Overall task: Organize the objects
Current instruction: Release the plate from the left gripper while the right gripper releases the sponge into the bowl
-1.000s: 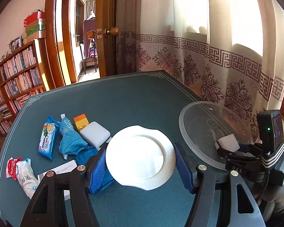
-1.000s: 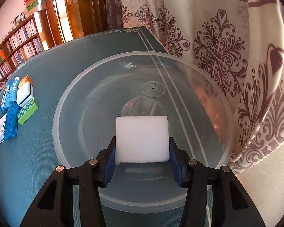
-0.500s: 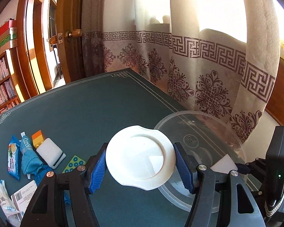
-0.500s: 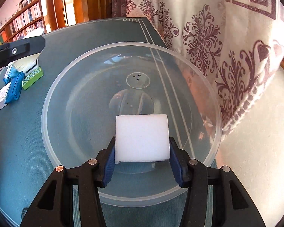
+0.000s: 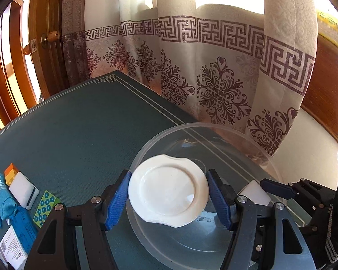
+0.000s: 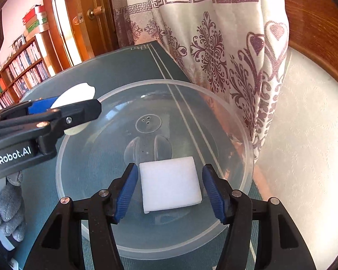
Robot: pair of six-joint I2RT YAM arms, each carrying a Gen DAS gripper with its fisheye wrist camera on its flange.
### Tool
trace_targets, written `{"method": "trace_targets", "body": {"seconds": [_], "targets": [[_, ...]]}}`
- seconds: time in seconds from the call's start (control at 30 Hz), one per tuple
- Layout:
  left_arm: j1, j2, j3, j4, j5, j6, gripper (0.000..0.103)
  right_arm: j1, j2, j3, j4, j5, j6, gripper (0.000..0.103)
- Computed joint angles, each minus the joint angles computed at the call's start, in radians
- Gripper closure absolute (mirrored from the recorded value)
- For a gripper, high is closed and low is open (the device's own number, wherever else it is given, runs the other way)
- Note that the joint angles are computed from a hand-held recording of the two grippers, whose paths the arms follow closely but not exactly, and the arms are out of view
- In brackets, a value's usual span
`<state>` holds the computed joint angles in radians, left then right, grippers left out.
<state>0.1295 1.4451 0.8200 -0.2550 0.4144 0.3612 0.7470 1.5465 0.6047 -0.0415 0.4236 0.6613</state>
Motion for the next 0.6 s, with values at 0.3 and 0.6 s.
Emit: {"method": "trace_targets", "body": {"seconds": [0.3, 0.6], "targets": [[-0.001, -0.025, -0.017, 0.012, 0.025, 0.010, 0.006, 0.022, -0.043, -0.001, -0.008, 0.060, 0.024, 0.038], [0.035, -0.085, -0.050, 0.048, -0.024, 0.000, 0.000, 0.025, -0.019, 0.019, 0.009, 0.063, 0.050, 0.038]]}}
